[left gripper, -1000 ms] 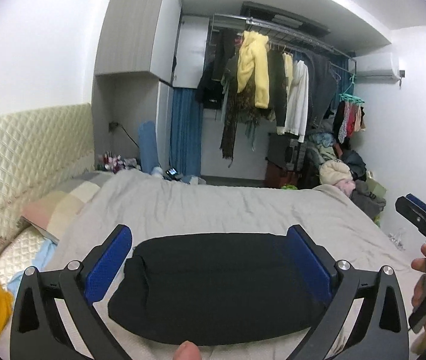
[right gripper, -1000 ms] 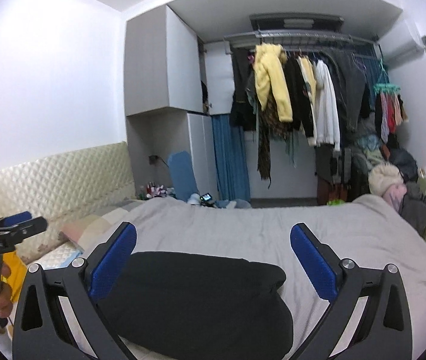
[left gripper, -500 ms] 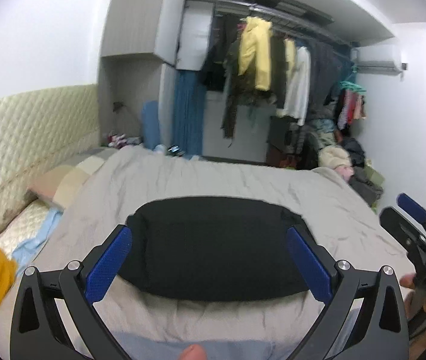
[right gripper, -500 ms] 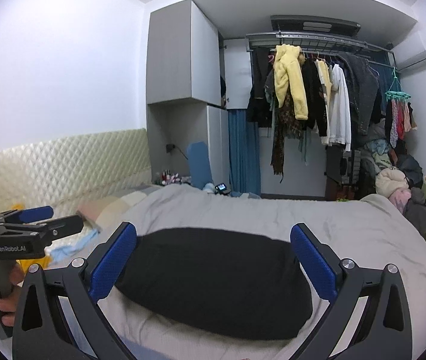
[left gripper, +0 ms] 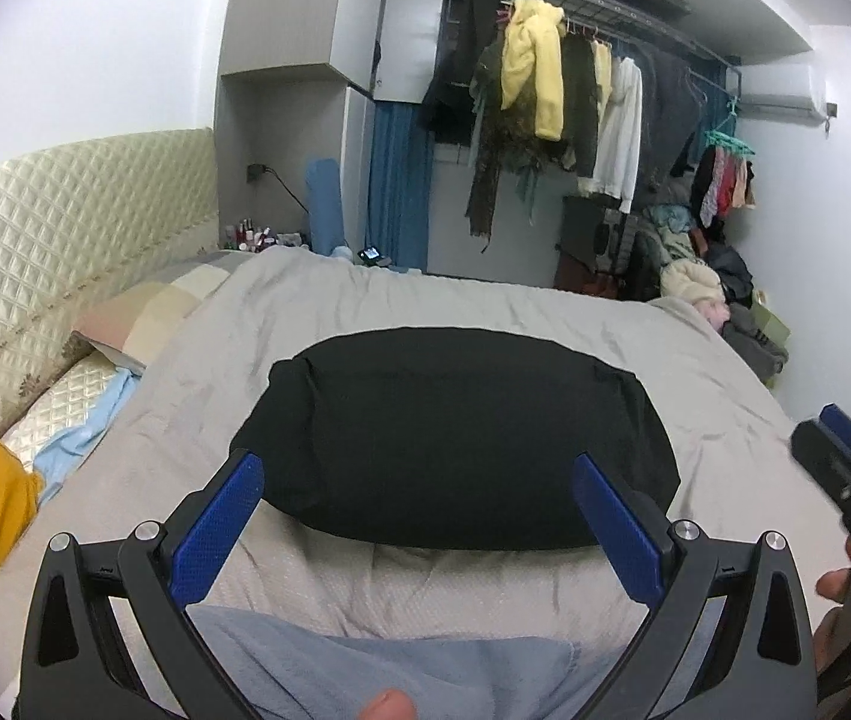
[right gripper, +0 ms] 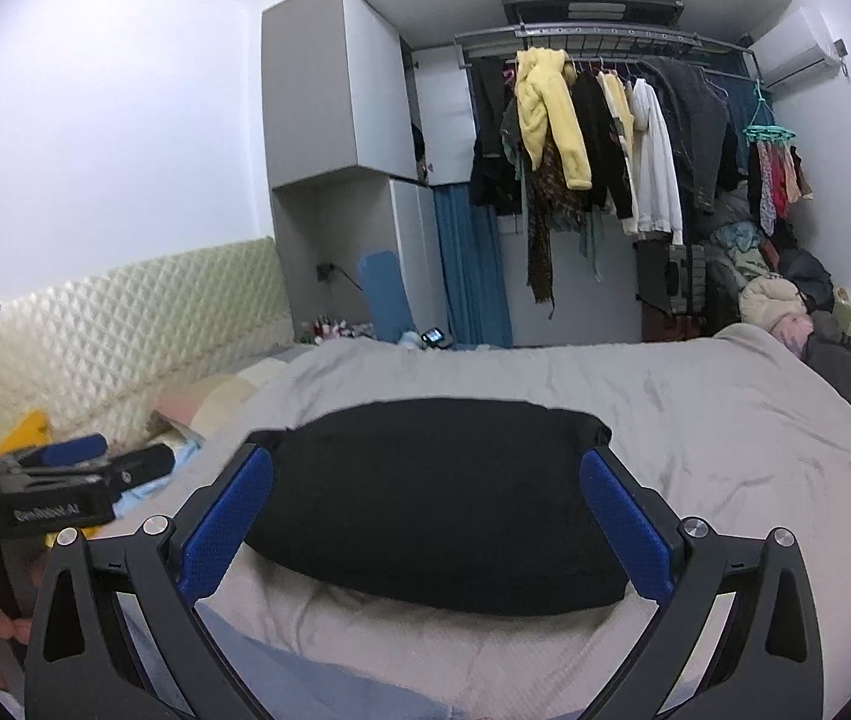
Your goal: Fold large clothes
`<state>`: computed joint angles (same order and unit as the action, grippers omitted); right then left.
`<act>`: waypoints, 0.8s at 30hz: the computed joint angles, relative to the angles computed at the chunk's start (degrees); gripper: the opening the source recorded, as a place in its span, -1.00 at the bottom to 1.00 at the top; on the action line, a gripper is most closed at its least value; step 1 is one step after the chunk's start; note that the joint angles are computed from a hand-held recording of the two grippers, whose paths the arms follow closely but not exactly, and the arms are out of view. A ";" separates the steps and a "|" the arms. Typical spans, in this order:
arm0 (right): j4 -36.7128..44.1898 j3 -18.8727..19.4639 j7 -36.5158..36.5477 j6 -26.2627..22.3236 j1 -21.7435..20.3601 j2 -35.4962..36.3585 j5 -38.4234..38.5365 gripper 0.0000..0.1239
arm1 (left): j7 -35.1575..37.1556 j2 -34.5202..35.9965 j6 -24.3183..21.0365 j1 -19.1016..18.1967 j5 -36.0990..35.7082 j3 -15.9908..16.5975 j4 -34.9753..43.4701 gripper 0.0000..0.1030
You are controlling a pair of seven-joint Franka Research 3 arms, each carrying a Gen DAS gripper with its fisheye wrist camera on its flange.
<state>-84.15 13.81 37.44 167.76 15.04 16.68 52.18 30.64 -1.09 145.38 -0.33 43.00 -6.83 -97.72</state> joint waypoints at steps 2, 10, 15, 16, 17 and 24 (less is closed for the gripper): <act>-0.47 -0.68 1.87 -0.20 0.66 0.53 -1.78 0.66 | 0.57 0.73 0.05 -0.03 -0.39 0.05 0.36 1.00; -2.29 -1.44 6.70 0.32 0.70 1.29 -5.81 0.66 | 0.82 3.23 1.73 -0.32 -1.11 0.67 0.86 1.00; -2.30 -1.13 8.30 0.44 0.09 1.93 -6.81 0.66 | 1.76 4.42 1.64 -0.86 -2.13 0.98 1.34 1.00; -2.26 -1.41 9.09 0.32 0.25 2.06 -7.49 0.66 | 1.71 4.60 1.47 -0.96 -2.06 1.06 1.45 1.00; -2.15 -1.54 9.71 0.29 0.40 2.25 -8.09 0.66 | 1.78 4.70 1.32 -1.00 -2.07 1.15 1.56 1.00; -2.19 -1.33 11.23 0.04 0.16 2.44 -9.84 0.66 | 2.08 5.39 0.72 -1.40 -2.32 1.41 1.96 1.00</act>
